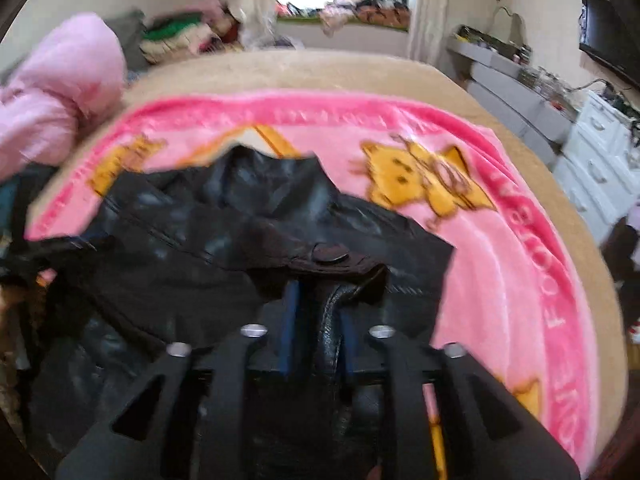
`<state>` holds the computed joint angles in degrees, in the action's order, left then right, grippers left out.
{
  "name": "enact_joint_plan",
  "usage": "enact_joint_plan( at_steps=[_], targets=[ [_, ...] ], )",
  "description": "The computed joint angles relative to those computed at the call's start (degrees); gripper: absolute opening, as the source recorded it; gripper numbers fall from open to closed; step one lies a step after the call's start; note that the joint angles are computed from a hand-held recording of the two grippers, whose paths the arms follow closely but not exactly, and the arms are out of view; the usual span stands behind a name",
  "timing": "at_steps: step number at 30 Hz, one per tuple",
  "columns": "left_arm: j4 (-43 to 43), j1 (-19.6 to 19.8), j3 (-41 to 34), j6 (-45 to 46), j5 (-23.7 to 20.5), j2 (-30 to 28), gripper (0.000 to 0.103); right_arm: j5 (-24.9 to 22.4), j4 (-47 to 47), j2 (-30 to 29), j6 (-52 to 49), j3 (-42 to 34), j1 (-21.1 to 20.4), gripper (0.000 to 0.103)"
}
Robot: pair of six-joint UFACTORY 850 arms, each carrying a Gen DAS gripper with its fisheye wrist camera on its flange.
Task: Fold large clothes
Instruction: 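Lift the hem with both grippers and fold it toward the collar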
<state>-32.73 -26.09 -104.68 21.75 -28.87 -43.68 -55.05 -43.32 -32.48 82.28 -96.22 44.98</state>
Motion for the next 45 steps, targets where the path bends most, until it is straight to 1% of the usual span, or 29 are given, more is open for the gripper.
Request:
enact_joint_plan(
  at_steps=[2,3,6,9,12,14,16,17,18,19,20,21,22,23,24,26,28,29,31,33,34,36,38,40,41,43,45],
  targets=[
    [0.58,-0.14,0.20,-0.25,0.41,0.05,0.018,2.55,-0.64,1.92,3.97,2.71,-0.11,0.030],
    [1.33,-0.32,0.10,-0.87,0.60,-0.01,0.019,2.72,-2.89,2.97,8.38,4.13,0.16,0.030],
    [1.47,-0.39,-0.13,-1.14,0.48,-0.13,0.019,-1.15,-7.45,2.99,15.97,4.17,0.77,0.030],
    [1.45,-0.37,-0.14,-1.21,0.38,-0.11,0.019,-0.68,-9.87,1.50,18.92,1.81,0.68,0.031],
    [1.92,-0.36,-0.13,-1.40,0.36,-0.06,0.019,3.09,-8.99,-2.25,13.28,-3.90,0.29,0.031],
    [2.13,-0.36,-0.28,-1.64,0.13,-0.12,0.019,5.80,-5.53,-5.58,7.59,-8.15,-0.59,0.031],
    [2.24,-0.40,-0.19,-1.65,0.14,-0.05,0.019,5.18,1.61,-9.57,1.28,-12.61,-1.99,0.029],
    [2.31,-0.42,-0.12,-1.73,0.13,0.00,0.019,4.62,3.17,-10.50,0.03,-13.42,-2.31,0.029],
    [2.29,-0.42,-0.10,-1.74,0.05,0.01,0.019,2.63,5.00,-12.08,-1.77,-14.83,-2.65,0.028],
    [2.09,-0.40,-0.07,-1.54,0.06,0.02,0.019,1.59,7.08,-13.12,-3.34,-15.10,-3.16,0.026],
    [2.13,-0.41,-0.06,-1.59,0.09,0.03,0.019,1.93,8.32,-13.27,-3.79,-14.32,-3.55,0.020],
    [1.89,-0.43,-0.02,-1.36,0.04,0.04,0.019,3.38,8.58,-12.87,-3.33,-12.66,-3.88,0.016],
    [1.65,-0.46,-0.05,-1.12,-0.01,-0.01,0.018,6.46,7.66,-11.66,-1.11,-9.66,-4.13,0.016],
    [1.76,-0.53,-0.04,-1.13,0.04,-0.03,0.018,8.15,6.94,-11.03,0.46,-8.19,-4.22,0.016],
    [2.24,-0.66,0.04,-1.32,0.29,-0.01,0.018,9.06,6.87,-10.67,1.12,-7.52,-4.35,0.016],
    [3.05,-0.84,0.11,-1.74,0.67,0.01,0.018,9.22,7.74,-10.54,0.26,-7.74,-4.55,0.016],
    [3.08,-0.88,0.52,-1.79,1.07,0.40,0.018,9.89,6.57,-9.37,1.77,-6.82,-4.20,0.016],
    [3.30,-0.90,0.79,-2.11,1.14,0.86,0.018,10.53,5.34,-8.24,3.09,-5.75,-3.85,0.018],
    [-0.13,-0.73,1.44,0.61,0.42,1.89,0.019,11.70,1.04,-5.75,6.91,-3.23,-2.61,0.020],
    [-3.64,-0.63,2.37,3.69,0.35,3.20,0.019,11.47,-1.82,-4.02,9.24,-1.61,-1.40,0.027],
    [-4.31,-0.88,3.35,4.81,1.03,4.19,0.022,11.40,-3.05,-3.16,9.87,-0.84,-0.63,0.028],
    [-5.14,-1.42,5.45,6.71,2.05,6.08,0.025,11.71,-4.00,-2.25,10.10,0.04,0.35,0.031],
    [-5.90,-1.74,7.00,7.64,1.27,7.09,0.026,12.02,-4.46,-1.74,10.37,0.61,1.25,0.034],
    [-2.82,-2.50,8.75,6.26,0.35,7.70,0.026,12.61,-4.31,-1.86,10.16,0.45,1.92,0.035],
    [1.29,-3.26,9.96,3.93,1.02,8.01,0.026,12.56,-4.37,-2.01,10.13,0.28,2.35,0.036],
    [5.54,-3.94,11.35,1.47,2.39,8.22,0.026,12.11,-4.70,-2.71,9.86,-0.69,3.13,0.038],
    [6.40,-4.09,11.56,0.52,2.93,7.99,0.026,11.44,-4.78,-3.52,9.26,-1.94,3.61,0.043]
  ],
)
